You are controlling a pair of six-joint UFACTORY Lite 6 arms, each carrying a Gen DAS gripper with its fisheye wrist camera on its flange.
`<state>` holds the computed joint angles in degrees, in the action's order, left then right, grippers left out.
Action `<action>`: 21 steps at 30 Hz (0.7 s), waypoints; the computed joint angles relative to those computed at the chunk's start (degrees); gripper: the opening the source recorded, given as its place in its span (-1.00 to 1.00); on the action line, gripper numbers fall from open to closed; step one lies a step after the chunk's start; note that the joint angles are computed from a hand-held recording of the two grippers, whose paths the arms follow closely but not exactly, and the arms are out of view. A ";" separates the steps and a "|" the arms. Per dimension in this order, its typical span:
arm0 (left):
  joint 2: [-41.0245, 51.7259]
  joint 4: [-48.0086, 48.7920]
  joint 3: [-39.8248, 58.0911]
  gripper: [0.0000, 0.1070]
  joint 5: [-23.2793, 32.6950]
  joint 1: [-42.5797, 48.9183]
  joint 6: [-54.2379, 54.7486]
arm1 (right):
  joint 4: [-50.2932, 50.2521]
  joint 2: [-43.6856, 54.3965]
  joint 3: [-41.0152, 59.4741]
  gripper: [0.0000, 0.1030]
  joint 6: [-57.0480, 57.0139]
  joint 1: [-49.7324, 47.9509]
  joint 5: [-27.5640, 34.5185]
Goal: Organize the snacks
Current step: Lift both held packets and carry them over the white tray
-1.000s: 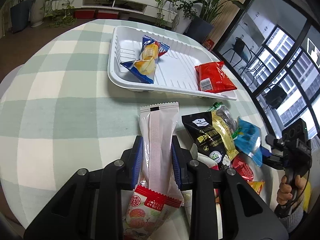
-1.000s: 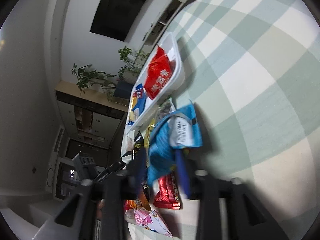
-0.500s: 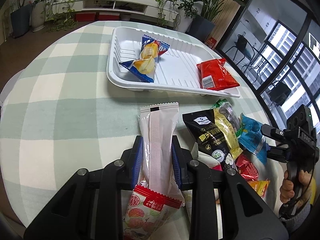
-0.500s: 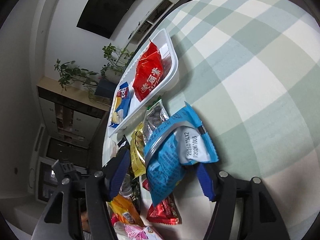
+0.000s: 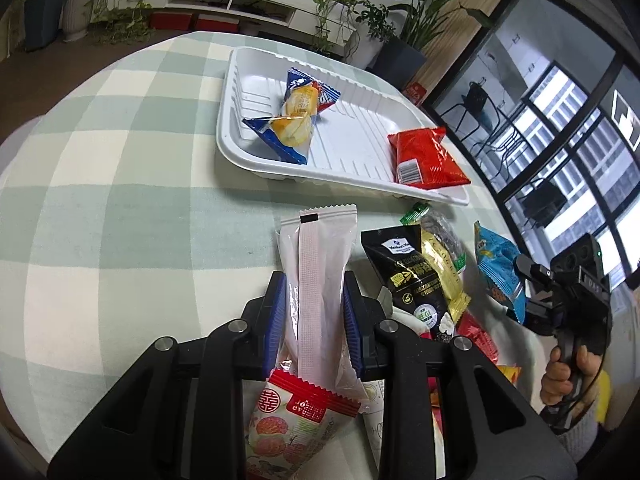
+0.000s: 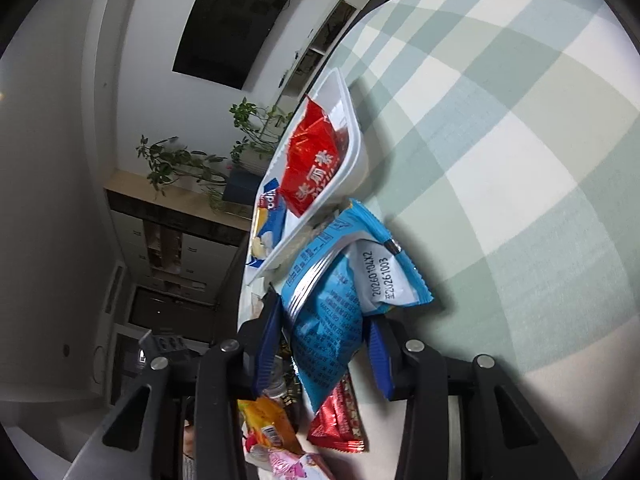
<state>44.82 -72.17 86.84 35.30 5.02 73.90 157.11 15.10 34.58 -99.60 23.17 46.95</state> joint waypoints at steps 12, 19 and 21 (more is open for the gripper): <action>-0.24 -3.15 1.54 -0.53 7.62 3.39 -1.49 | -4.58 -4.98 -0.17 -0.17 3.00 -1.24 3.18; -0.20 -6.57 1.64 -0.54 10.97 4.64 -0.17 | -5.42 -5.82 1.82 -0.16 3.03 -0.75 1.43; -0.37 -7.29 1.48 -0.54 11.68 4.94 0.14 | -6.02 -5.16 2.68 -0.16 3.19 -0.94 1.33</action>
